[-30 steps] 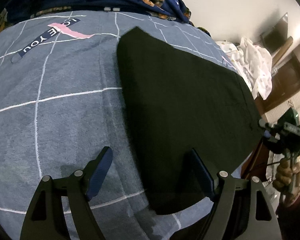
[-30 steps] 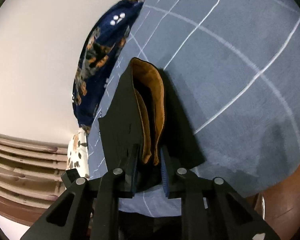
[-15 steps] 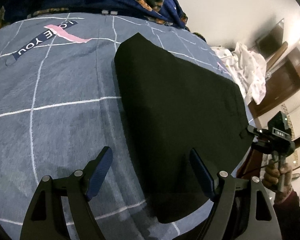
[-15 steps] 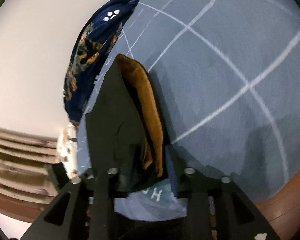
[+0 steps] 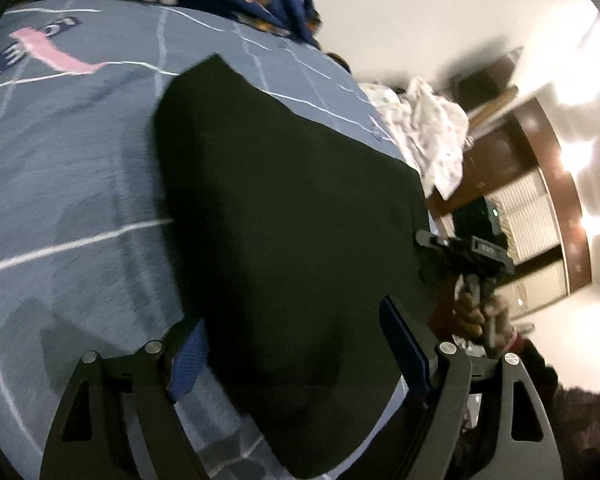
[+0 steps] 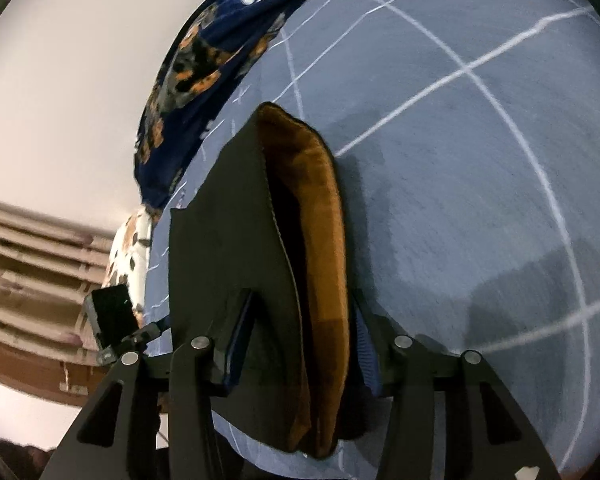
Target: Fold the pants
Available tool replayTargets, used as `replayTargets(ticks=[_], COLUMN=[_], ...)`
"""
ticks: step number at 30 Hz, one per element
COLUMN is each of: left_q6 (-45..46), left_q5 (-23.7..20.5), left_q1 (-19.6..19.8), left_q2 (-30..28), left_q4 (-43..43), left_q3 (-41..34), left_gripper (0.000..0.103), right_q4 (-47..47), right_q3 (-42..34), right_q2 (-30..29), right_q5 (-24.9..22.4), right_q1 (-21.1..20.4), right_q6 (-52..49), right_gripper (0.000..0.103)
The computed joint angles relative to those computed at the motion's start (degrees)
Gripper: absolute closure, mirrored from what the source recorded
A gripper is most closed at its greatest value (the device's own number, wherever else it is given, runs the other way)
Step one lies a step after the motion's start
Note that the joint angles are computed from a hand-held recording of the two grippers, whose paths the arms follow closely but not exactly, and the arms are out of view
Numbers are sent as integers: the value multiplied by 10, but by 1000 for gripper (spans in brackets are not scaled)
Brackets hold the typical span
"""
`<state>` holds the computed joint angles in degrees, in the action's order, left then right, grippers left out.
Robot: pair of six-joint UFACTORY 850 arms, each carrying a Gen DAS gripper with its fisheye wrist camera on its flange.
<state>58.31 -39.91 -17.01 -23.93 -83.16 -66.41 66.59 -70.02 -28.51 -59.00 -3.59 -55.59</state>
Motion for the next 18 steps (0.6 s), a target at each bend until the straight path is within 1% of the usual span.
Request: replayTargets(ticks=[3,5,7,9,10,11,12,13,14,16,18], left_q6=[3,-2,0,1,5,5,-8,-18,-30,-43,-59], left_q5=[-32,-40,-40,-27,-11,15,43,68,73,81,112], left_q1=[5,7,6,2,-2,-9,-16,-21,-19,-20,-30], left_q2=[-22,-26,-26,-24,-20,-14,-9,-4,-3,-1,9], left_q4=[7,19,28,34,37,48,69,81,81,79,100], left_q3=[-24,-32,-33,-34,-30,-27,-24,-21,-18,-16,-12], left_gripper=[23,23,23,23,28,42,52,64,70,73,75], right_q4=[-12,-17,-14,-9,-12,-19,-20,-19,-17,-13,-7], right_q3=[-20,-26,-33,-24,-19,-10,-5,-4,0,12,20], right_q2=[-14,-19,-27,-21,-15,-5,1,2,6,18,29], right_q5=[-15,-22,-31,-27,-17,3,14,20,28,49,62], right_q1=[5,7,7,6,7,11,13,14,15,20,23], right_q6=[-12,-22,-29,-44,-52,-61,-66,-67,-69,-71,-69], right_gripper=[57,56,56,57,59,64,65,66,66,68,70])
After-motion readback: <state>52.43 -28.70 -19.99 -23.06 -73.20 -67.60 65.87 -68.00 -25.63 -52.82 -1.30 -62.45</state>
